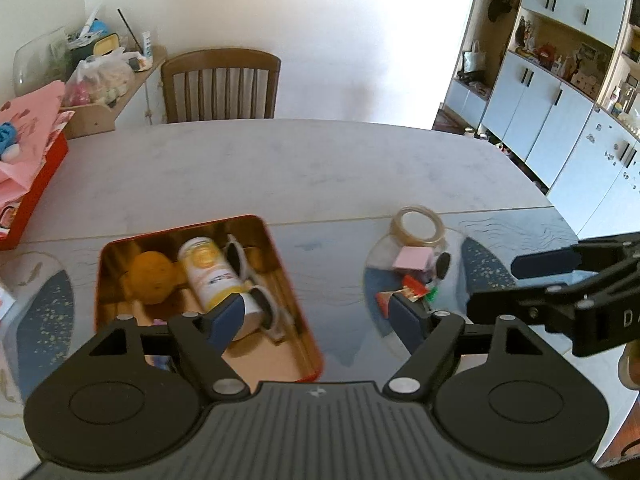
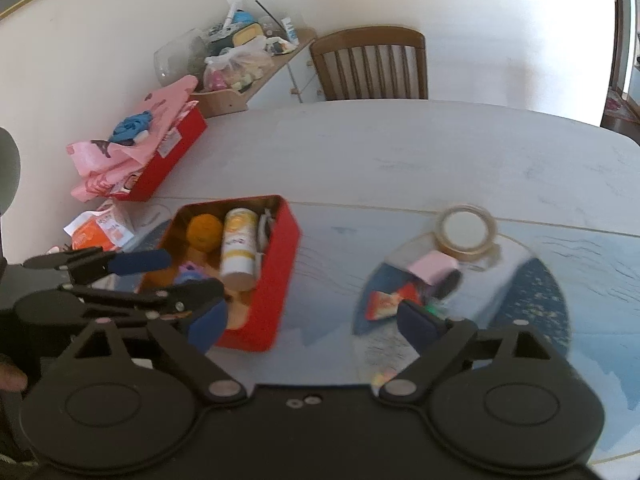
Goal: Organize rigid objects
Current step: 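Move both tools back toward the snacks and pink sponge on the mat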
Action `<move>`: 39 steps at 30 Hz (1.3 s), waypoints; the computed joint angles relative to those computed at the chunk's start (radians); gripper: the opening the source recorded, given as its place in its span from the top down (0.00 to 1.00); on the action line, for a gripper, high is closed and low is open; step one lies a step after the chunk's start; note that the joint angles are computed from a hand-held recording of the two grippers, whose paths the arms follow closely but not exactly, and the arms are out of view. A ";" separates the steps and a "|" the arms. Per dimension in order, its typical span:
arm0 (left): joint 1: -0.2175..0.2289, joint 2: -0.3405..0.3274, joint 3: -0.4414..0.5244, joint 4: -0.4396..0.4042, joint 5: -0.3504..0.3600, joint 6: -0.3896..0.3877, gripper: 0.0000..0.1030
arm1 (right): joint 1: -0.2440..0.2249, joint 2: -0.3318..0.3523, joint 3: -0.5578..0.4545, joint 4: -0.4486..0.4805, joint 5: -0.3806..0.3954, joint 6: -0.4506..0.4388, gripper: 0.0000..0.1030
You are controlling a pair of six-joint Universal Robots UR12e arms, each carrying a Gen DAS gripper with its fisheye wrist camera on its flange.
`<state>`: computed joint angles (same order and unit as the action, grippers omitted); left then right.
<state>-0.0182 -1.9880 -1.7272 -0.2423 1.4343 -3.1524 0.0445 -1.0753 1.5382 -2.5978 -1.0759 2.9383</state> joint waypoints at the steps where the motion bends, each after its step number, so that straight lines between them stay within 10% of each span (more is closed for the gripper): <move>1: -0.005 -0.003 0.004 -0.001 0.003 -0.003 0.24 | -0.008 -0.002 0.006 -0.001 0.001 -0.005 0.08; 24: -0.098 -0.128 0.153 -0.159 0.066 -0.145 0.21 | -0.083 0.013 0.053 0.098 0.006 -0.417 0.02; 39: -0.110 -0.224 0.278 -0.289 0.035 0.036 0.21 | -0.060 0.064 -0.010 0.208 -0.007 -0.616 0.23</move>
<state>-0.1280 -2.2116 -1.4497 -0.5317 1.4697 -3.1160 -0.0159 -1.0113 1.5285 -2.3900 -1.0828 2.3227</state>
